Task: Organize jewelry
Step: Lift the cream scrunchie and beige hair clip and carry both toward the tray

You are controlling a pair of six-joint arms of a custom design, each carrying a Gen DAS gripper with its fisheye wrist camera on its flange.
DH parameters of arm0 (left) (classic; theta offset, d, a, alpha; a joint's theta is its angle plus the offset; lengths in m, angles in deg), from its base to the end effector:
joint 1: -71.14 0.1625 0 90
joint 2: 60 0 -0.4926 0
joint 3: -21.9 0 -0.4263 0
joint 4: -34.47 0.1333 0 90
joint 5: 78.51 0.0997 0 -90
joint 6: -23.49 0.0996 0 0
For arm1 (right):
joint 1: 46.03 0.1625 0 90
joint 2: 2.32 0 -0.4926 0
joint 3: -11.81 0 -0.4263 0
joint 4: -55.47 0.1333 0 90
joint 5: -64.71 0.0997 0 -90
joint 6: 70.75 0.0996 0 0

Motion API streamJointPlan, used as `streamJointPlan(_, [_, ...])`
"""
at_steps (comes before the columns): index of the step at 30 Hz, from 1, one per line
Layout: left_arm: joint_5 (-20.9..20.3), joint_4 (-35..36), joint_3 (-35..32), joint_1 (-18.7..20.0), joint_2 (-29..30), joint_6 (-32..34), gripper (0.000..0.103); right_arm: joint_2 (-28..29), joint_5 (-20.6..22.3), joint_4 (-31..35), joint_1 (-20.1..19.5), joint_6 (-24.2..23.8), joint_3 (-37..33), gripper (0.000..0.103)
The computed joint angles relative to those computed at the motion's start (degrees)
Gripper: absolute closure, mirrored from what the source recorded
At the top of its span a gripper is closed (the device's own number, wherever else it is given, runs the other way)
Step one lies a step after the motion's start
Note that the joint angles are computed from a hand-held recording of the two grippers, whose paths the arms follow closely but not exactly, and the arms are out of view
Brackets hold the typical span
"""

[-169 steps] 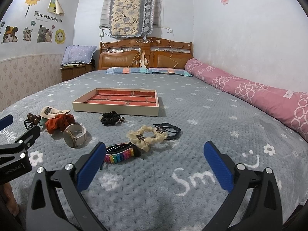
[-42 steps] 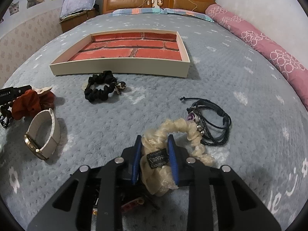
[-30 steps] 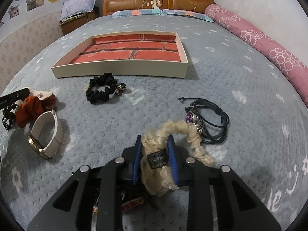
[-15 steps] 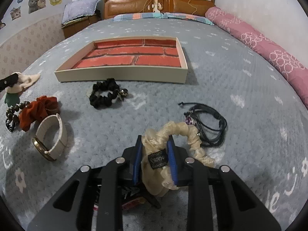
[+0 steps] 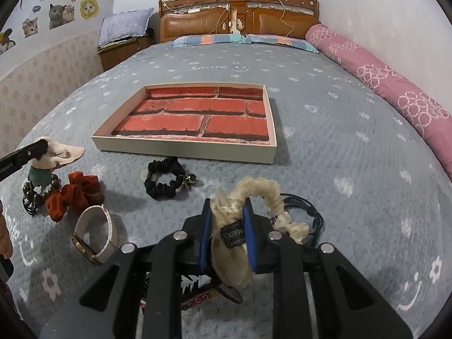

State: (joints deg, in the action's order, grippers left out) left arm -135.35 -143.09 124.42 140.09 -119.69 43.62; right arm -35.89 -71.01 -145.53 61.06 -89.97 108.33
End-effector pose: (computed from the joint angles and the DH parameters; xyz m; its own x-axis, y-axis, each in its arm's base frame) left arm -0.0729 -0.7121 0.3089 -0.7756 0.1732 -0.6071 0.5561 0.6427 -0.5270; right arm 0.2716 -0.6725 0.0829 -0.7132 0.0765 0.6967 -0.4567 0.7034 -0.5447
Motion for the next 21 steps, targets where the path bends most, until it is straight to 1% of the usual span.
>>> streamJointPlan(8, [0.1,-0.7,0.4,0.1,-0.2,0.5,0.068,-0.1,0.5,3.5,-1.5,3.9,1.6,0.081])
streamJointPlan(19, [0.3,-0.5,0.3,0.3,-0.1,0.7,0.068,-0.4,0.4,6.7,-2.0,6.6,1.9,0.080])
streamJointPlan(21, [0.3,-0.2,0.3,0.3,0.0,0.6,0.068,-0.5,0.6,7.1,-2.2,7.3,2.0,0.078])
